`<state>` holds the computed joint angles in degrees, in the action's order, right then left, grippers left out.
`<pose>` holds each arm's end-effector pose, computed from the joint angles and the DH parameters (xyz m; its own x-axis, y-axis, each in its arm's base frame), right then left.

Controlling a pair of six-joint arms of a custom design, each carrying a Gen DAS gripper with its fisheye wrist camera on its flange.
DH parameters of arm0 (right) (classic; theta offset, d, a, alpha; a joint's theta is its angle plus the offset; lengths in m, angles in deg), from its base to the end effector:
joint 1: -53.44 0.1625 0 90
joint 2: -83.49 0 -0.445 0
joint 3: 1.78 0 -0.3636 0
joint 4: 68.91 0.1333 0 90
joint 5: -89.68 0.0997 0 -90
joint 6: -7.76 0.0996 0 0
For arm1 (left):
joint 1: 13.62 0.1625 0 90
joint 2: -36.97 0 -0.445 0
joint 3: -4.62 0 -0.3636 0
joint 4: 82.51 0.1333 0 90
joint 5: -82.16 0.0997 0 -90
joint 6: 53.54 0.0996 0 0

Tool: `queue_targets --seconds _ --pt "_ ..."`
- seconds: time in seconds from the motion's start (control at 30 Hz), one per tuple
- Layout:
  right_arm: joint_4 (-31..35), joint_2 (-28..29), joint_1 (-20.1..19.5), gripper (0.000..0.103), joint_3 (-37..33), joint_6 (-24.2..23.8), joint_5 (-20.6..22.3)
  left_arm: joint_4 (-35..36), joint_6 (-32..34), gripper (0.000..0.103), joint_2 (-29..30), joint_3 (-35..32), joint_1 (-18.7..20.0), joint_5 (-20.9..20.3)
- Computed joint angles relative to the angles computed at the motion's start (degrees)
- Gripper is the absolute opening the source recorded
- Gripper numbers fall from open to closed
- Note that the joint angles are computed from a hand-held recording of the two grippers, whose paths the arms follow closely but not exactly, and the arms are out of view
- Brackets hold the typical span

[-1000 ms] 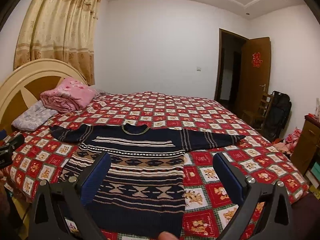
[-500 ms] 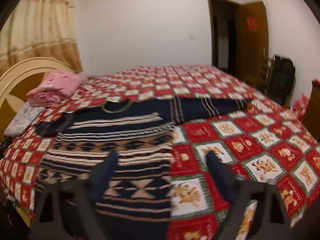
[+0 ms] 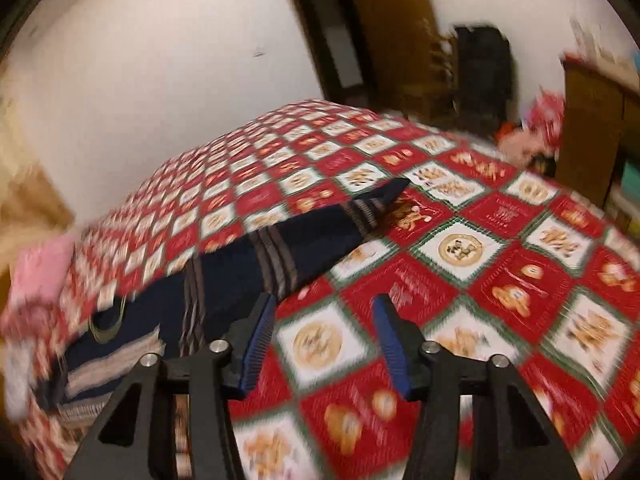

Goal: Fold small clothes
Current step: 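Grasp the sweater sleeve cuff with the right gripper and lift it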

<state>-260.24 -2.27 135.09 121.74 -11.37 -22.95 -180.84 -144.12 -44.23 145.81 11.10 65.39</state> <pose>0.0290 -0.4561 0.4320 -0.8367 0.3044 0.4553 -0.2218 0.5717 -0.7899 -0.1671 -0.3287 0.1914 -0.5691 -0.2652 -0.7783 0.5558 0.5735 -0.6019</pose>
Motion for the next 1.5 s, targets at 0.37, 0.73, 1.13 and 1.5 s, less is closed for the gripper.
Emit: queue_targets --seconds 0.37,0.73,1.13,1.5 --pt "12.93 11.85 -10.49 0.052 -20.76 11.7 11.03 -16.83 14.42 0.103 10.15 -4.98 11.42 2.91" --pt "17.79 16.42 -14.48 0.052 -29.91 15.68 19.04 -21.08 20.0 0.103 15.79 -8.94 15.96 4.37" --pt "12.53 18.32 -6.13 0.009 -28.74 4.03 14.24 -48.08 41.32 0.103 21.84 -8.18 16.3 2.86" --pt "5.47 28.13 13.51 0.009 -19.74 -16.93 6.39 -53.35 44.1 0.103 19.05 -4.78 14.78 1.97"
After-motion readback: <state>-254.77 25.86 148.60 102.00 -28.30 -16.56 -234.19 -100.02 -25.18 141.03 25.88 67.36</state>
